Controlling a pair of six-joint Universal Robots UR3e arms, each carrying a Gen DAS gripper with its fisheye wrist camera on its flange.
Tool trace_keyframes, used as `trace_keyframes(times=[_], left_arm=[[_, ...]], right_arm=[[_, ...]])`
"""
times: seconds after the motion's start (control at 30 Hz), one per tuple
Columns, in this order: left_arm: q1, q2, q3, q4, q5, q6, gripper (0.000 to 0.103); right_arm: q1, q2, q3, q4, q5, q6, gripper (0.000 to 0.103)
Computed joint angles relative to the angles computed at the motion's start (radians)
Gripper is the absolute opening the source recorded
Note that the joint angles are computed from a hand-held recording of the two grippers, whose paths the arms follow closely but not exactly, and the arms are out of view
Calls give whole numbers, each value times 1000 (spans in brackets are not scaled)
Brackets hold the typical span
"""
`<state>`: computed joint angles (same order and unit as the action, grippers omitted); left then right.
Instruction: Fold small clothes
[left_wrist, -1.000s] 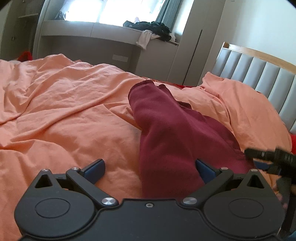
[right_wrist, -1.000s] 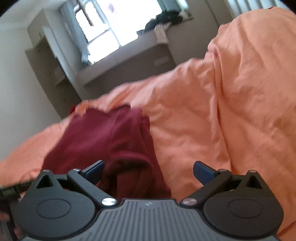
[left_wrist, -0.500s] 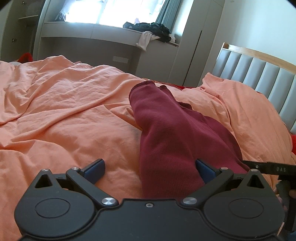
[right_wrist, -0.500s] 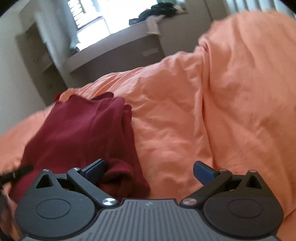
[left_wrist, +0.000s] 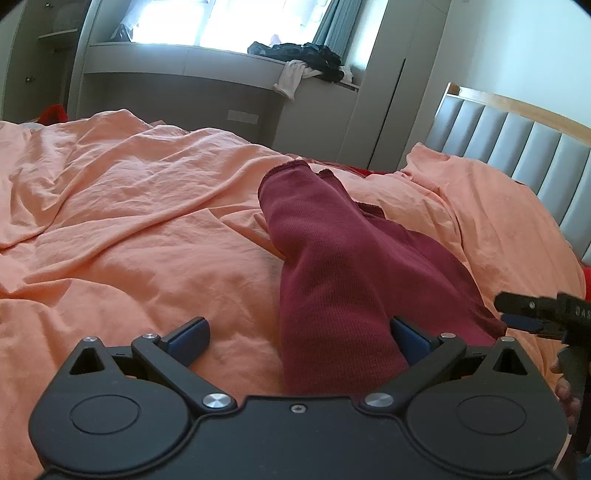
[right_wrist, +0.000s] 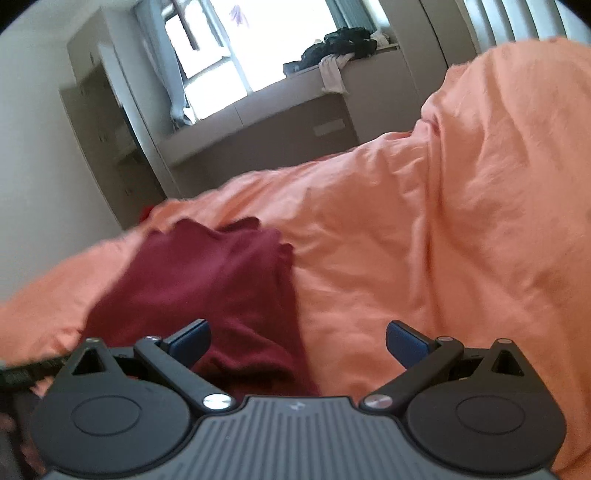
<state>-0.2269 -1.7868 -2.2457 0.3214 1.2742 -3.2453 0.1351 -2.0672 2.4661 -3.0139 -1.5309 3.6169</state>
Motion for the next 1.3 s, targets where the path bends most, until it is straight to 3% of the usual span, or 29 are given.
trace_keyframes(times=[0.23,0.33,0.53,0.7,0.87,1.3], left_arm=[[4,15,20,-51,-10,26,103],[12,16,22,-58,-26,34,103],[66,4,1,-31,-121,56,103],[105,-54,-49,112,-192,35,103],[119,-53,-41,90,-221,47,103],[141,-80,-82,186,-248,36,103]], right_arm=[[-65,142,30,-194,141,102,103],[-88,215,66,-340,183,138,103],[-151,368,107,-593,273,166,103],[-102,505,66,-689,221,180,103],[-17,574,-3,-681,108,151,103],[25,596,11,-752,43,188,103]])
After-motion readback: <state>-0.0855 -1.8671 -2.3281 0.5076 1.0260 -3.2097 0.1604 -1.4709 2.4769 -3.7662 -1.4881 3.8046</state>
